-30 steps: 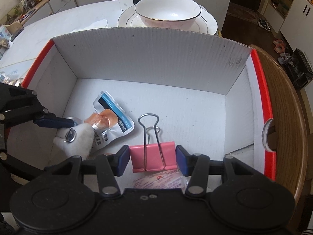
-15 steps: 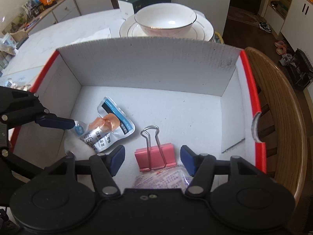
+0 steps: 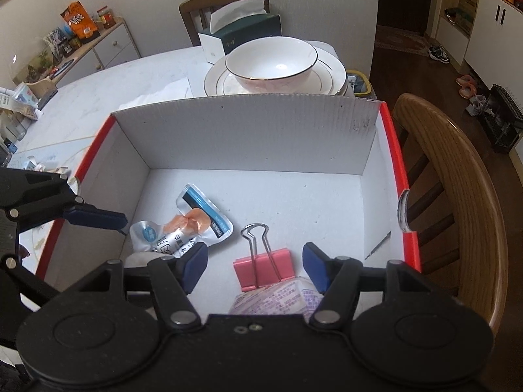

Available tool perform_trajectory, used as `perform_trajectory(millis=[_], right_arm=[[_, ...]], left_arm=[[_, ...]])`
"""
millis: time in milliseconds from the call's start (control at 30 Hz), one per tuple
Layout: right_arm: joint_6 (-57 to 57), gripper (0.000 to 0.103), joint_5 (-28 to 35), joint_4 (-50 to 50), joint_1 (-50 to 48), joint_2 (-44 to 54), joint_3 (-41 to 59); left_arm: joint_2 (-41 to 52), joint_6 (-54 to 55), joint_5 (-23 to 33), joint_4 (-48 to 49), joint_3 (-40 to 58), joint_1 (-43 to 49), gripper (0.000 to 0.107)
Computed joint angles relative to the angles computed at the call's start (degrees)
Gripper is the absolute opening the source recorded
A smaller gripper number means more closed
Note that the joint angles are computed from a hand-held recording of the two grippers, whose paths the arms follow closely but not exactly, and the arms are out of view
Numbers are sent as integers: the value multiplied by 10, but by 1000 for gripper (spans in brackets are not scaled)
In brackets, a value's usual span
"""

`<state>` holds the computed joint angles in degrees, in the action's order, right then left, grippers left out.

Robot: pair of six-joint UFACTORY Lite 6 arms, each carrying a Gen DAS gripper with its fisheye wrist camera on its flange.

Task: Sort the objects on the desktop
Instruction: 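Open right tool to drop binder clip while left tool lowers and releases tooth plush, then withdraw both tools from the red box back over the table items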

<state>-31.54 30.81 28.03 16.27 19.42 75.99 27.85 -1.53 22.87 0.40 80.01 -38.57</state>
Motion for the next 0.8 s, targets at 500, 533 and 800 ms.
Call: perform_trajectory(millis=[500, 533, 800], right_arm=[[-3, 68, -37, 43, 9, -88, -73], [-4, 68, -37, 48, 11, -95, -79], [45, 69, -55, 36, 47, -155, -115]], left_arm=[[-138, -25, -61, -8, -130, -8, 89], [-149, -29, -63, -6, -139, -7, 89], [-244, -175, -76, 138, -220, -9, 89]])
